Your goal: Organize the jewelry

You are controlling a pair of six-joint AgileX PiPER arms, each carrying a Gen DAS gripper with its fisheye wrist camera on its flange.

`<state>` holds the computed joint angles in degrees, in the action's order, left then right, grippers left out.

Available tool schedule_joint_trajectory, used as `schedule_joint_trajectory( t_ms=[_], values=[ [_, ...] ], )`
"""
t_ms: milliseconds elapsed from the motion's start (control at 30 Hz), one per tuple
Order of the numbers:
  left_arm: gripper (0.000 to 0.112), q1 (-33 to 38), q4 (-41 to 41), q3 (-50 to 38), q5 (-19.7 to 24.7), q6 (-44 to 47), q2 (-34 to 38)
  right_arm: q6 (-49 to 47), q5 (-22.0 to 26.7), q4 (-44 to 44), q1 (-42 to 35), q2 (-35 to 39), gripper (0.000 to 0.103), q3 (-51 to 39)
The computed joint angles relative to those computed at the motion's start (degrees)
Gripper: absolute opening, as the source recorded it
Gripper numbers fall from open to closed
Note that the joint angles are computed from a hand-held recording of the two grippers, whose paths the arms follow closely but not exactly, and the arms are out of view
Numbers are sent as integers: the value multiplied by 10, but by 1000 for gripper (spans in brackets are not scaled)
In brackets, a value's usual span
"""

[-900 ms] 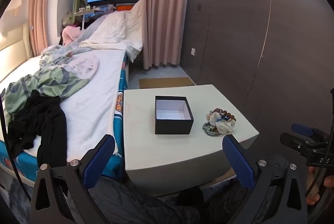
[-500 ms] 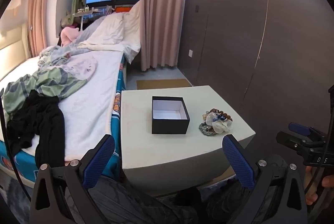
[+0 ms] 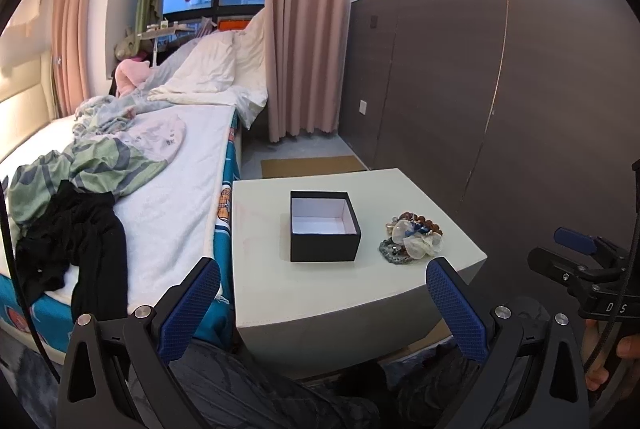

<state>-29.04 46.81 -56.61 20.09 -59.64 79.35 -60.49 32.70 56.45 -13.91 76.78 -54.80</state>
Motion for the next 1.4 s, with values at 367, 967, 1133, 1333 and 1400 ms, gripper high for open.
schedule_joint_trajectory(
  t_ms=[367, 967, 1133, 1333, 1400],
  values=[
    [102, -2, 2, 3, 0, -1, -7, -8, 10, 14, -12, -11, 103, 3],
    [102, -15, 77, 18, -6, -67, -19, 5, -4, 11, -12, -23, 103, 10],
    [102, -11, 52, 17, -11, -44, -19, 17, 5, -2, -12, -10, 103, 1],
    [102, -7, 51, 24, -15, -44, -24, 21, -2, -6, -6, -8, 103, 2],
    [102, -3, 49, 25, -18, -45, -25, 31, -2, -14, -4, -10, 103, 2]
  ],
)
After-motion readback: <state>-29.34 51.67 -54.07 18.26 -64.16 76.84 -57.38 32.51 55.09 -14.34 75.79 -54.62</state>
